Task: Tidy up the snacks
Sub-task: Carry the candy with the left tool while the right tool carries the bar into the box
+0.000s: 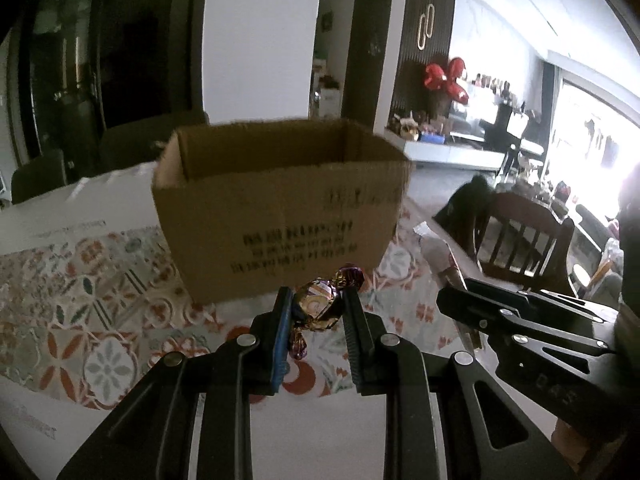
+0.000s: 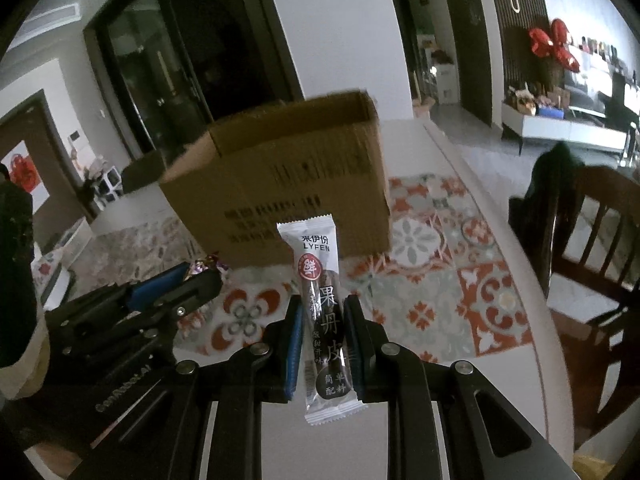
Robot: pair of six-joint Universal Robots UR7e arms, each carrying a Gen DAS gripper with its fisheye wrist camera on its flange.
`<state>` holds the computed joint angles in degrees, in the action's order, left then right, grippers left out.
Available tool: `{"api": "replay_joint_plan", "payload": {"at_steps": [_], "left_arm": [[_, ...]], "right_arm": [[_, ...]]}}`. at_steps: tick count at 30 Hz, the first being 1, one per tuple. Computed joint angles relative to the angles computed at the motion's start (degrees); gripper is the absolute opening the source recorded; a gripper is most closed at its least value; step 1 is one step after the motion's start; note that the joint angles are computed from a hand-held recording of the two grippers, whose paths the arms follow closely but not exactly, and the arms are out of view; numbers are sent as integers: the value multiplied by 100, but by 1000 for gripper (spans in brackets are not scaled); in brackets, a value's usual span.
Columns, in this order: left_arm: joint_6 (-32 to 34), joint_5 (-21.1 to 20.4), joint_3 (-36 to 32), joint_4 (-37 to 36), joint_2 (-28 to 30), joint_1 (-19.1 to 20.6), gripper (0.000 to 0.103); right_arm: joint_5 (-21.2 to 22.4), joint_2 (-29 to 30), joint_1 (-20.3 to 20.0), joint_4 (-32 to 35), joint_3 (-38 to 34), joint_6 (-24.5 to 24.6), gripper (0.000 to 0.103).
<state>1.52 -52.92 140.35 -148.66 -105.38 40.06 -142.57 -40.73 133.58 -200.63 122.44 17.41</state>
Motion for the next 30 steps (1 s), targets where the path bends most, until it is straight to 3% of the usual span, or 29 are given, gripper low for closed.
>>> {"api": "replay_joint_plan", "payload": {"at_steps": [13, 30], "left_arm": [[512, 328, -430, -446, 149, -167, 25], [1302, 530, -1276, -1373, 1215, 99, 25]], "right_arm": [[-33, -54, 121, -196, -570, -939, 21], [297, -171, -198, 108, -1358, -1877, 21]]}}
